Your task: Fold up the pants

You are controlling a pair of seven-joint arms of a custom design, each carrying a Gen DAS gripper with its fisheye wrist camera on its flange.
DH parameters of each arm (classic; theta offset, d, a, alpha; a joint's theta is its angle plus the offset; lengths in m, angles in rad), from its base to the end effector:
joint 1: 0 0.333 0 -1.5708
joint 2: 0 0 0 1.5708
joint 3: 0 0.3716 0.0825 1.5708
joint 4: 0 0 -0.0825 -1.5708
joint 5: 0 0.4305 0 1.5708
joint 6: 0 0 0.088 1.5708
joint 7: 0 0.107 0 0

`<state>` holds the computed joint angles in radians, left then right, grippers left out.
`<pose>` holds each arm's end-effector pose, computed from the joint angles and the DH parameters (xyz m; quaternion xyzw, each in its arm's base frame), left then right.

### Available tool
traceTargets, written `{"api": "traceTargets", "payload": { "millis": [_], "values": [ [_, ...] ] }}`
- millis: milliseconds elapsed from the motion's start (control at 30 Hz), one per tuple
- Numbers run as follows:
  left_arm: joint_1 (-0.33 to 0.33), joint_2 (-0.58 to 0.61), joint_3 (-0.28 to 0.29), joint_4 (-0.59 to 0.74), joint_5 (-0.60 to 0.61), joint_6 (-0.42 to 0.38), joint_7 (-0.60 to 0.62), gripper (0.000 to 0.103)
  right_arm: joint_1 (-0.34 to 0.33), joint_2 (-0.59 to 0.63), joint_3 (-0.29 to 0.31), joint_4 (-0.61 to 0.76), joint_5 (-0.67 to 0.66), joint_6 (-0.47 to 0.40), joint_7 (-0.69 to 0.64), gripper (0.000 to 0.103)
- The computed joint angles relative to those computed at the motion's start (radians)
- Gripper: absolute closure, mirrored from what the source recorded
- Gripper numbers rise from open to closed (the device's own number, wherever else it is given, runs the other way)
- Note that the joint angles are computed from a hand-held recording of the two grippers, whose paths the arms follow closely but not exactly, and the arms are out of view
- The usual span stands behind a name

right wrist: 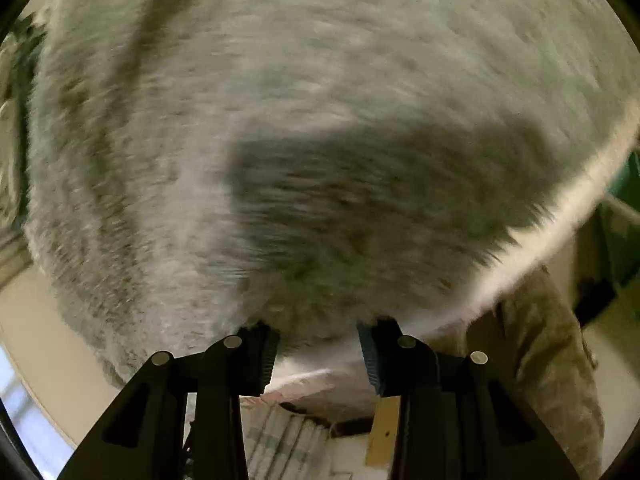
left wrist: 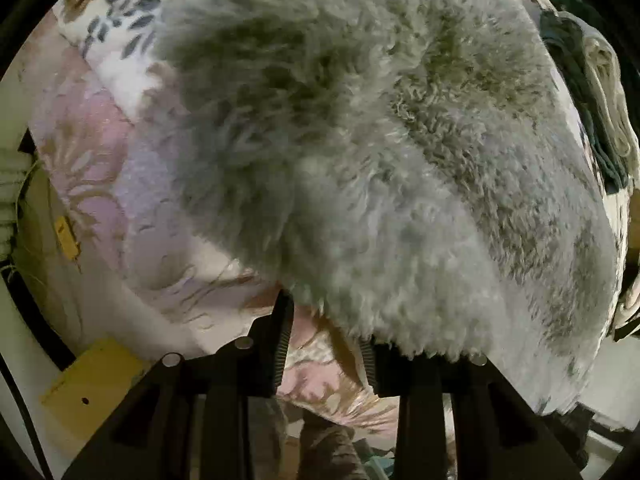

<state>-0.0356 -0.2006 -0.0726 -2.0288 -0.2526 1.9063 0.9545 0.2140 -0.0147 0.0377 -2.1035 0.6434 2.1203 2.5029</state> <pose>0.5355 -0.0792 0.5856 0.8742 -0.4706 0.0819 0.0873 0.5624 0.1728 0.4680 -0.2633 0.9255 0.2640 0.0670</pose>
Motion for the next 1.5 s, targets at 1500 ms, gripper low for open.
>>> {"api": "traceTargets", "payload": {
  "millis": [1500],
  "values": [
    [0.013, -0.039, 0.004, -0.004, -0.026, 0.116, -0.081, 0.093, 0.009, -0.098, 0.015, 0.056, -0.169, 0.03, 0.185, 0.097]
  ]
}}
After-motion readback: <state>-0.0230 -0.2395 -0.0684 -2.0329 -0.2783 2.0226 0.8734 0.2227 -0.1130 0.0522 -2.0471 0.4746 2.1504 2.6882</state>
